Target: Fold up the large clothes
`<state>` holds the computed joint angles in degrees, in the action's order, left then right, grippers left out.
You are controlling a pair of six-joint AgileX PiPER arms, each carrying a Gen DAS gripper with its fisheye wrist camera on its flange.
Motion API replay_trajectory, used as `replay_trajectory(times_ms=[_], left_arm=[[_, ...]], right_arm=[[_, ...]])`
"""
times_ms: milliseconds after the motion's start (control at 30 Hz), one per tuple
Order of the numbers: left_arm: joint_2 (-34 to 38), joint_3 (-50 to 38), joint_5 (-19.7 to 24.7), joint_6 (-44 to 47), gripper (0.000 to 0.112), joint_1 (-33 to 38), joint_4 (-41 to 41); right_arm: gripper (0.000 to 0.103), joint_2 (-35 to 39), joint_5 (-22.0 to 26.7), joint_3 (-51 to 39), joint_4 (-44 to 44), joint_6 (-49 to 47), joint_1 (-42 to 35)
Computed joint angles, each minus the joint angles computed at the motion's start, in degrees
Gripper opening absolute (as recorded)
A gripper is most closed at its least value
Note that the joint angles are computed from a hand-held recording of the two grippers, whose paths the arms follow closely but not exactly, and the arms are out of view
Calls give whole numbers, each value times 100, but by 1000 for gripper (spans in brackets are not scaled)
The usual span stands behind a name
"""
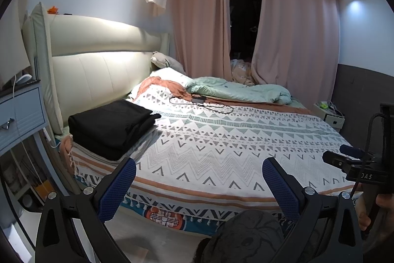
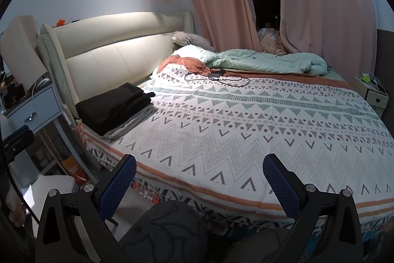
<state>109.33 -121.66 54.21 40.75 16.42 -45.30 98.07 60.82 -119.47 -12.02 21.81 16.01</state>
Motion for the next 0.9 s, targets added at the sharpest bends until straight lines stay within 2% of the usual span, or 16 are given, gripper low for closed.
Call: replay_trajectory(times_ms=[900], left_arm=[[-189, 233, 74, 75, 103, 54, -130]], right_arm=[[103, -158, 64, 133, -186, 139, 84]])
